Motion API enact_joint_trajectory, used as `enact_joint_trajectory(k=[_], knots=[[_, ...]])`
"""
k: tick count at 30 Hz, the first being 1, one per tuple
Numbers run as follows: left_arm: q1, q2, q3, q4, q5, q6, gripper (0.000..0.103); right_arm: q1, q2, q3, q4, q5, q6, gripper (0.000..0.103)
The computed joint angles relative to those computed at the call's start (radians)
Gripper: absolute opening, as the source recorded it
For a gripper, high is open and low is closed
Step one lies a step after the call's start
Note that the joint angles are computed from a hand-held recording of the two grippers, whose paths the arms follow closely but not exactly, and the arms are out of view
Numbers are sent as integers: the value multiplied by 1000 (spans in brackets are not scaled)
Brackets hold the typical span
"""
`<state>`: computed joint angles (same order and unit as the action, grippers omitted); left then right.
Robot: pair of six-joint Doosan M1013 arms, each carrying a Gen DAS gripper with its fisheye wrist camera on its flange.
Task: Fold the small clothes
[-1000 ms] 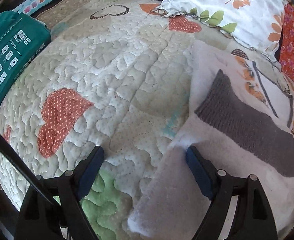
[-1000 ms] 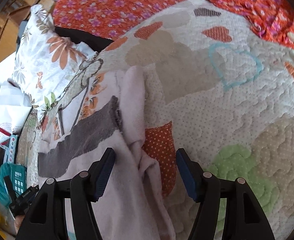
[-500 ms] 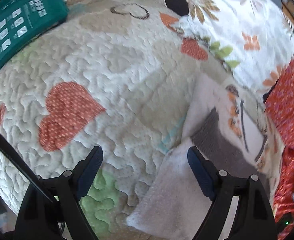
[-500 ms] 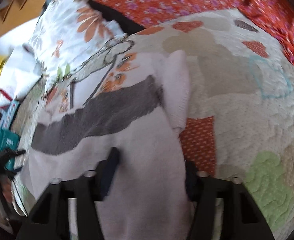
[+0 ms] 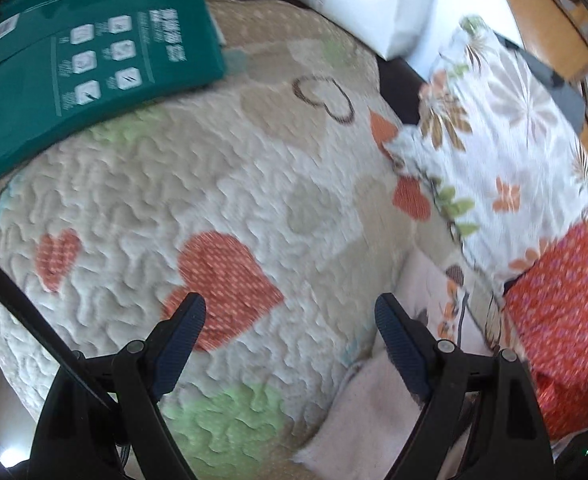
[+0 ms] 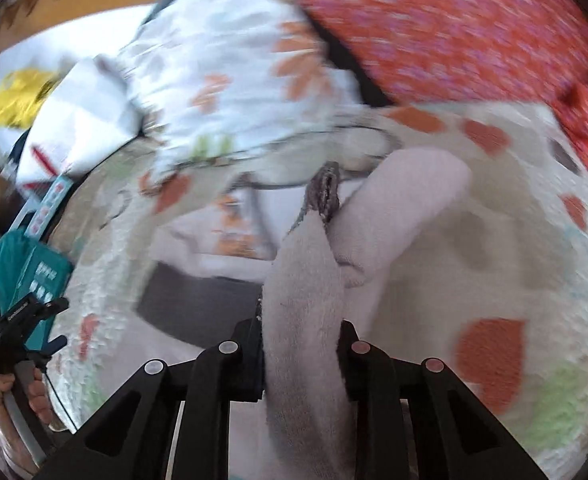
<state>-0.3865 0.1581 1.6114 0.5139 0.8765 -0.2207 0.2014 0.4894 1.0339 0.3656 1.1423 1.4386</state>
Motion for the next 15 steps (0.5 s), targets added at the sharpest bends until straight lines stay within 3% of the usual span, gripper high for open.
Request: enact_joint_trajectory(k=[5, 11, 13, 15], knots=[[12, -27, 35, 14, -10, -53, 85, 84, 42, -41, 11, 47, 6, 22], [22, -39, 53, -7, -37, -48, 85, 157, 88, -70, -99, 79, 16, 24], [20, -40, 52, 4, -34, -52, 85, 159, 107, -84, -73, 117, 13, 33], [17, -41, 51, 17, -30, -59, 85, 136, 112, -82, 53, 140, -18, 54]])
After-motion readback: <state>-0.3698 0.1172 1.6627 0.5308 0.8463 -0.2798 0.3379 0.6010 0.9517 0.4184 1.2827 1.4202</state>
